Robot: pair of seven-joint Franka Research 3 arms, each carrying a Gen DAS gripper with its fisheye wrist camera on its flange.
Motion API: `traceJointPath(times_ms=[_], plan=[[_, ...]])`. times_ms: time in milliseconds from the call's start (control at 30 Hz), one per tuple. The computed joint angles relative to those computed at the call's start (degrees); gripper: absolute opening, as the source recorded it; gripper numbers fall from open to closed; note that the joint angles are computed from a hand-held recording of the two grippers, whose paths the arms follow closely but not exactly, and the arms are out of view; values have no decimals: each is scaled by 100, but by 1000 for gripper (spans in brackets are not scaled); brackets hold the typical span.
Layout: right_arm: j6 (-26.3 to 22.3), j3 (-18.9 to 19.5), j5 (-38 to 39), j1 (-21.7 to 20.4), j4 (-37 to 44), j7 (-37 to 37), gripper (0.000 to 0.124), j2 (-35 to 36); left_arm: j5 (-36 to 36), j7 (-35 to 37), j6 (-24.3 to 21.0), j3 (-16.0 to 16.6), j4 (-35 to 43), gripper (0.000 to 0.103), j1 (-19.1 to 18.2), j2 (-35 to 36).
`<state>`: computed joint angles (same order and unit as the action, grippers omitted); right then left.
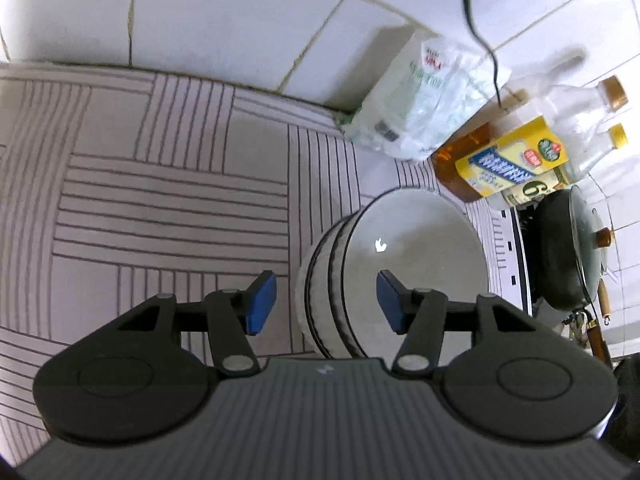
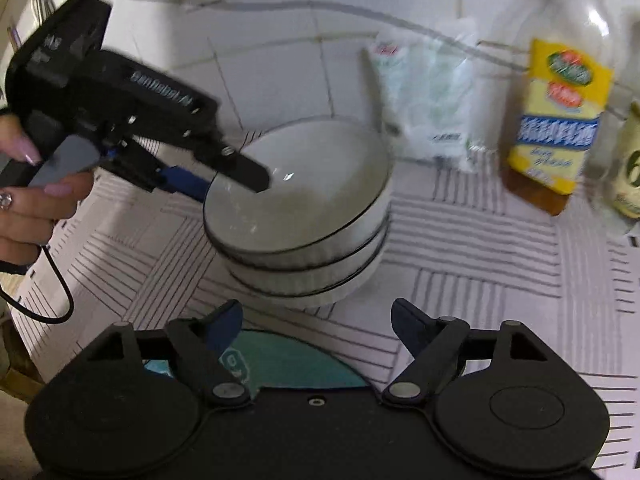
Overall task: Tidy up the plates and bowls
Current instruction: 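Lower the third bowl into the stacked bowls with both grippers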
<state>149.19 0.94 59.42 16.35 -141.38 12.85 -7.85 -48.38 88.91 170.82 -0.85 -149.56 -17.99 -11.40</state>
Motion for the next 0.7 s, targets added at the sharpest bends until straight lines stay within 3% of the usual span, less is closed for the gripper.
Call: traceJointPath(times_ms=[67, 167, 233, 333, 433, 567, 700], plan=[[78, 51, 145, 66, -3, -57, 93, 93, -434, 450, -76, 107, 123, 55, -166, 138], [308, 148, 489, 162, 68, -184, 94, 277, -151, 122, 22, -173, 139, 53, 72, 287], [376, 181, 715, 184, 188, -295, 94, 435, -300, 201, -44, -179, 203, 52, 87, 379], [81, 190, 724, 103, 374, -355, 96, 606, -1047, 683, -266, -190, 325, 41, 123, 473], [139, 250, 769, 79, 427, -600, 97, 686, -1366, 850, -214, -357, 317, 40, 248, 512], [-213, 223, 797, -47, 577, -786, 98, 825, -2199, 1423, -199, -458, 313, 39, 331, 494], [-290, 268, 586, -102, 661, -764, 99, 884, -1929, 1262, -41, -657, 295, 39, 428, 508]])
